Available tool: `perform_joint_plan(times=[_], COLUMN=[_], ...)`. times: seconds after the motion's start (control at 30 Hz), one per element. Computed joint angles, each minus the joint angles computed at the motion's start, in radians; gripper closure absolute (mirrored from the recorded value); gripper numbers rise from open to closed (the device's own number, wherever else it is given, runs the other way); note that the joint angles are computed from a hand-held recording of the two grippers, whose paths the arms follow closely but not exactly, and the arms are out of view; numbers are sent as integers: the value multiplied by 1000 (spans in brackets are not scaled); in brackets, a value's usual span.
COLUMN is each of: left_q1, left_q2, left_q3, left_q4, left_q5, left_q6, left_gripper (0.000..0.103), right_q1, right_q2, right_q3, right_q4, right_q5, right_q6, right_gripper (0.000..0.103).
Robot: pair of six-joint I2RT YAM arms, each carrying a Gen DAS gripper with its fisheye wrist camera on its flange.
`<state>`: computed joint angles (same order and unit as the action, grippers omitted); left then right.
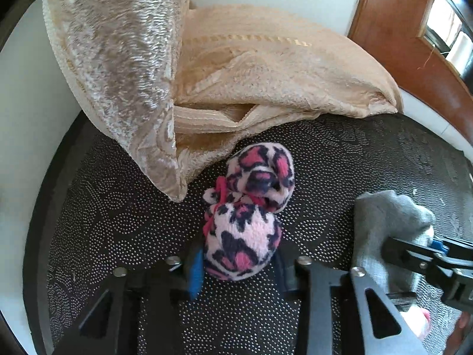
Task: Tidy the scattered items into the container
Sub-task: 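Grasp the leopard-print plush with the left tool while the right tool grasps the grey sock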
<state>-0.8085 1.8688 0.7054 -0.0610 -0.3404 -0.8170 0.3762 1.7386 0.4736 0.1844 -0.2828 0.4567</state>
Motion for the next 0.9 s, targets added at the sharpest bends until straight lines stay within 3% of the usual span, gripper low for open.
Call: perform_joint_plan(times=[0.2,0.43,0.67,0.9], left_q1=[-44,-145,-317,-408], left_q2=[-44,-145,-168,-129], left_q3=[2,41,157,281], left_q4=[-42,-200,-399,-506], left_q5=[-23,-109,-189,-214], left_q6=[-31,-118,-259,-308], left_gripper=[75,75,75,75], right_q1=[-1,-89,-147,-355], right_q2=[-164,-434,-808,-1166], right_q3=[-76,-124,-181,-185], right_q4=[-31,-184,-460,-846], right_q5=[15,-10,-22,-134], right_q6=[6,-30,-65,-217], right_gripper=[74,74,74,74])
